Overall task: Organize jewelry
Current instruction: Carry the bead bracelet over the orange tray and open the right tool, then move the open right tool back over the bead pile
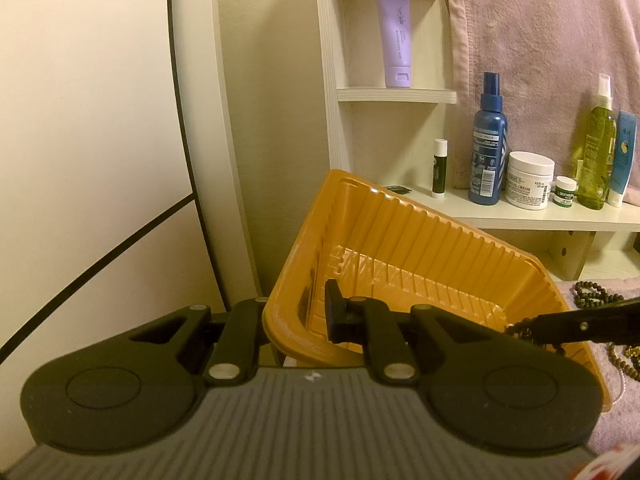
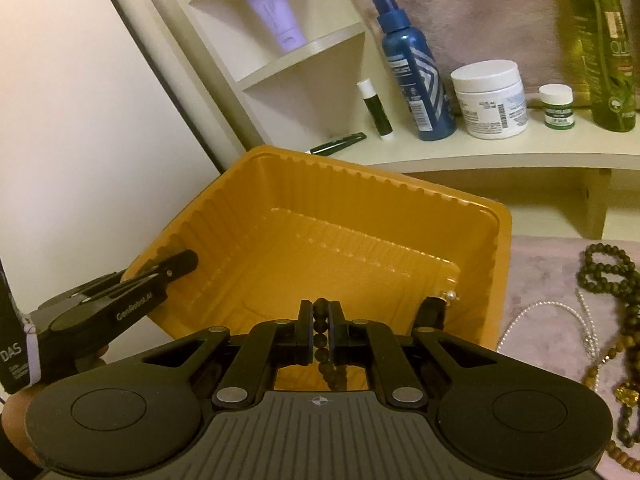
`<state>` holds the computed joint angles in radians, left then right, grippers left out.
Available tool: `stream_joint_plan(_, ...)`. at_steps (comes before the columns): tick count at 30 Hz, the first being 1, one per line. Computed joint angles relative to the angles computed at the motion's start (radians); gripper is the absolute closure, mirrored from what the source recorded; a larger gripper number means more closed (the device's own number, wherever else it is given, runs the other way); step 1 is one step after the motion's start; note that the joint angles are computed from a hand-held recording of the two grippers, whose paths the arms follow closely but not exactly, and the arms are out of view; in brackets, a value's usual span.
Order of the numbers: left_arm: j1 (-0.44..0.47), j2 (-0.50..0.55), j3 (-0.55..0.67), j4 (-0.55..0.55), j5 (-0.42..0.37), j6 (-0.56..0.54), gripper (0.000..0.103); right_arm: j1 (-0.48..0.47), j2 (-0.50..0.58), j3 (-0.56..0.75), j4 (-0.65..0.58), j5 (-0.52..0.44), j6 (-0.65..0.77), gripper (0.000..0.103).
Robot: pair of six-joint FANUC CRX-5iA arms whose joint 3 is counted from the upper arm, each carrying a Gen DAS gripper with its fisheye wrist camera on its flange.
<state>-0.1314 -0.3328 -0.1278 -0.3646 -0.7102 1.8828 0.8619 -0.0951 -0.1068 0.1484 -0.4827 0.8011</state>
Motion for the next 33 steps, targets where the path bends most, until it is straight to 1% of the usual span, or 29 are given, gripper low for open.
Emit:
stream_joint_plan(2, 0.000, 0.000, 0.000, -0.002, 0.000, 0.001, 0.090, -0.001, 0.005, 0.000, 0.008, 0.009, -0.013, 0.096)
stream_joint_plan(4, 0.000, -0.001, -0.001, -0.001, -0.001, 0.001, 0.090, -0.004, 0.009, 0.012, -0.017, 0.005, 0.013, 0.096)
stream_joint_plan(9, 0.003, -0.003, -0.003, 0.006, 0.001, -0.008, 0.090, 0.005, 0.001, 0.002, 0.020, -0.003, 0.008, 0.095)
stream_joint_plan(11, 0.004, -0.003, -0.003, 0.008, 0.001, -0.010, 0.090, 0.008, -0.006, -0.007, 0.036, -0.006, -0.009, 0.092)
stream_joint_plan(13, 0.003, -0.003, -0.003, 0.005, 0.001, -0.007, 0.090, 0.010, -0.019, -0.021, 0.057, -0.002, -0.028, 0.083)
stream_joint_plan(15, 0.006, -0.001, -0.002, 0.008, 0.000, -0.010, 0.090, 0.012, -0.036, -0.046, 0.086, 0.010, -0.064, 0.064)
stream_joint_plan(17, 0.007, 0.000, 0.000, 0.011, -0.001, -0.013, 0.090, 0.015, -0.064, -0.085, 0.131, 0.032, -0.113, 0.058)
stream_joint_plan(19, 0.007, -0.001, -0.002, 0.010, -0.001, -0.014, 0.090, 0.020, -0.092, -0.123, 0.187, 0.039, -0.169, 0.055)
stream_joint_plan(23, 0.008, -0.002, -0.002, 0.012, -0.001, -0.014, 0.090, 0.028, -0.161, -0.229, 0.350, 0.047, -0.355, 0.048)
stream_joint_plan(25, 0.006, -0.003, -0.003, 0.007, -0.002, -0.010, 0.090, 0.032, -0.199, -0.279, 0.425, 0.024, -0.454, 0.046)
stream_joint_plan(28, 0.005, 0.000, 0.000, 0.004, -0.007, -0.006, 0.090, 0.041, -0.254, -0.337, 0.486, -0.029, -0.550, 0.044)
stream_joint_plan(30, 0.003, 0.001, 0.002, 0.001, -0.010, -0.004, 0.090, 0.051, -0.285, -0.359, 0.487, -0.083, -0.584, 0.043)
stream_joint_plan(33, -0.002, 0.004, 0.006, -0.006, -0.014, -0.001, 0.090, 0.057, -0.333, -0.381, 0.439, -0.156, -0.579, 0.043)
